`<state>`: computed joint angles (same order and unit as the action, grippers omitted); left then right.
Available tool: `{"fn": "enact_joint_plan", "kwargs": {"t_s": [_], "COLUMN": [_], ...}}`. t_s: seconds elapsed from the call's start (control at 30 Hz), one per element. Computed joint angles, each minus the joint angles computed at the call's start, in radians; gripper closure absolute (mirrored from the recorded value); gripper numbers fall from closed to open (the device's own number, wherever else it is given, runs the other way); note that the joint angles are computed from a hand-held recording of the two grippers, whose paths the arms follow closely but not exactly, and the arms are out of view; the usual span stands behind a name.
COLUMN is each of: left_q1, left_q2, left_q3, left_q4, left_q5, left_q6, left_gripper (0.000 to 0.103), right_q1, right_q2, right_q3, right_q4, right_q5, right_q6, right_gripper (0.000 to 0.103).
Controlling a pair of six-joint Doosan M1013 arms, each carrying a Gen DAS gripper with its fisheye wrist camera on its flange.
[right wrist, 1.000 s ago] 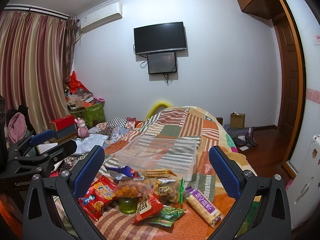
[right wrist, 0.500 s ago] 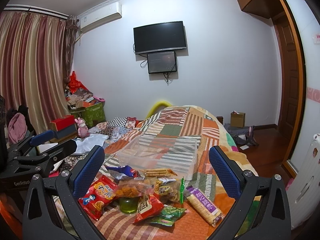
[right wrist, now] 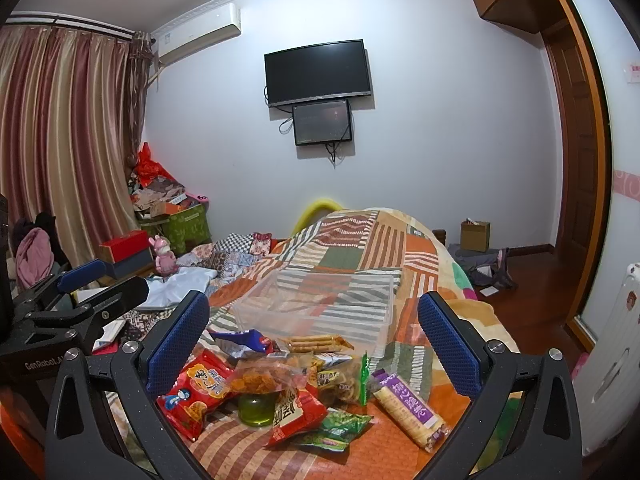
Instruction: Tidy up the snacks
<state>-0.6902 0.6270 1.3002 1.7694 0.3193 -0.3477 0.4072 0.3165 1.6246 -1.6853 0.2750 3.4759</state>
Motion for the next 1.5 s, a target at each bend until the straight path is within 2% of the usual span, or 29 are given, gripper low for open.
{"fn": "enact_joint_plan", "kwargs": {"t_s": [0.23,0.33,0.43,0.63,0.77,0.93,1.03,1.17,1.37,1.5], "left_q1": [0.007,0.013,0.018,0.036,0.054,0.076,0.082,0.086,0.107,0.112], "left_q2": [0.008,0.017,0.028,0.063,0.104,0.154,0.174,0.198,0.213,0.205], "left_q3": [-0.012,-0.025,-0.041,-0.091,-0.153,-0.231,-0.263,-0.298,-0.317,-0.297], "left_q4": [-0.047,-0.114,-0.216,-0.615,-0.953,-1.237,-1.310,-1.357,-1.472,-1.490], "left_q5": [-0.025,-0.055,-0.070,-0.065,-0.001,0.064,0.099,0.157,0.223,0.242], "left_q6": [0.048,0.122,0.234,0.621,0.942,1.205,1.291,1.368,1.469,1.481], "left_gripper": [0.000,0.000,0.000,0.002,0.014,0.017,0.018,0.018,0.023,0.023], "right_q1": [-0.006,-0.012,-0.021,-0.041,-0.054,-0.081,-0.096,-0.102,-0.123,-0.129], "right_q2": [0.006,0.011,0.019,0.047,0.064,0.084,0.092,0.100,0.115,0.115], "right_q3": [-0.003,-0.006,-0.015,-0.039,-0.054,-0.072,-0.079,-0.086,-0.095,-0.087], "right_q4": [0.013,0.043,0.130,0.472,0.683,0.980,1.120,1.159,1.340,1.384], "right_q5": [-0.008,-0.020,-0.039,-0.043,-0.016,0.016,0.030,0.073,0.104,0.132], "right_q6": [-0.008,-0.031,-0.118,-0.470,-0.684,-0.958,-1.094,-1.156,-1.331,-1.374], "right_gripper": [0.000,0.000,0.000,0.000,0.000,0.000,0.002,0.011,0.019,0.019]}}
